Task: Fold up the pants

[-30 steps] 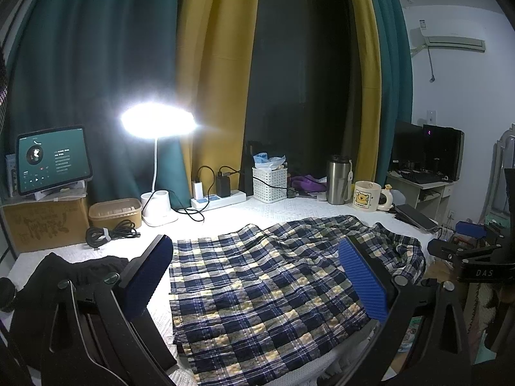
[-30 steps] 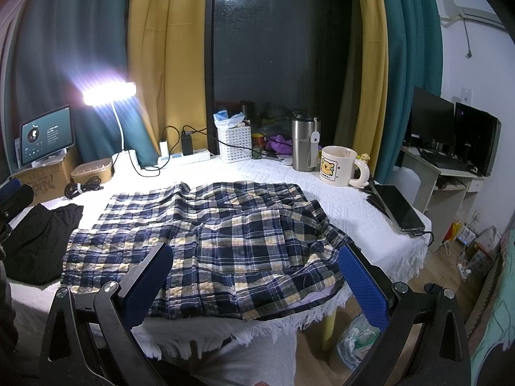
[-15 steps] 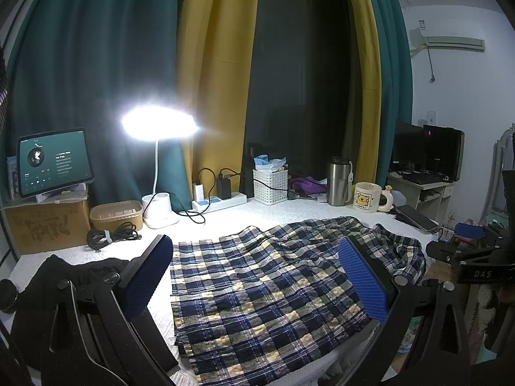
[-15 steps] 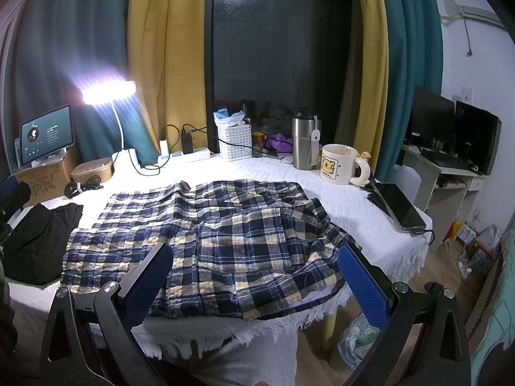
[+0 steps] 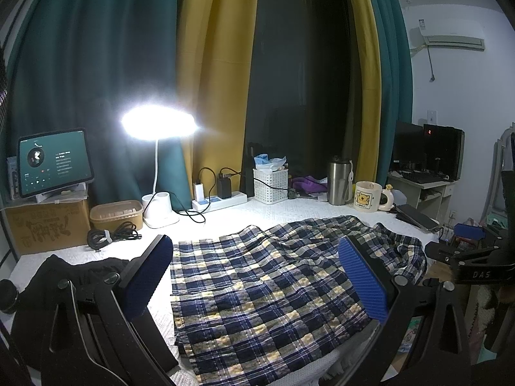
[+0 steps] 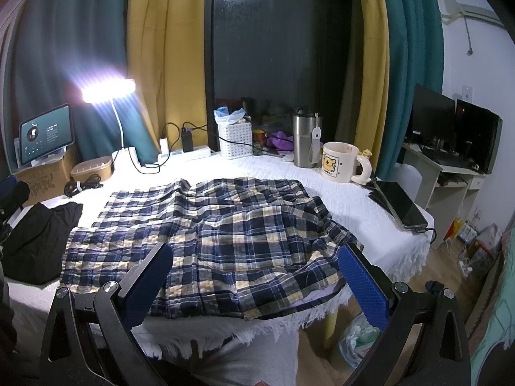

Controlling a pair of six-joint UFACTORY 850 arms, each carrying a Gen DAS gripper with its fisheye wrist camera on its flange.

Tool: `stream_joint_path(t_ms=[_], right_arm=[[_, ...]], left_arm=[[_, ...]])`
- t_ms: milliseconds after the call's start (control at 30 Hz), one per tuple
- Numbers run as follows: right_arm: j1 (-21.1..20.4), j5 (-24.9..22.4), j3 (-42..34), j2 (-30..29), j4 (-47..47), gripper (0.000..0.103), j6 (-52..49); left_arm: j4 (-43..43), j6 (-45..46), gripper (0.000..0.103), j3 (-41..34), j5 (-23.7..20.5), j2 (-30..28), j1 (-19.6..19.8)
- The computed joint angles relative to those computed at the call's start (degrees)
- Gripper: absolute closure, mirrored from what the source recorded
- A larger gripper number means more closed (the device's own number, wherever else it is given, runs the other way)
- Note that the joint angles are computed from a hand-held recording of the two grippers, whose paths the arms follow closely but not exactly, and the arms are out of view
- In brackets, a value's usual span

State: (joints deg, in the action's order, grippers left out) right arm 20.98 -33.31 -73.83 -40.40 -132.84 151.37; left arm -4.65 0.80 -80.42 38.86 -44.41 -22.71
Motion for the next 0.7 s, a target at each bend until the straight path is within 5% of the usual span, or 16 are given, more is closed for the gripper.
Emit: stream_joint_path(t_ms=[700], right_arm=[[-2.57,8.25,-10.58,-7.2,4.53,0.0,-7.09]], left_arm=[[-1.29,2.13,0.001,-8.71,-6.81,-5.81,0.05]])
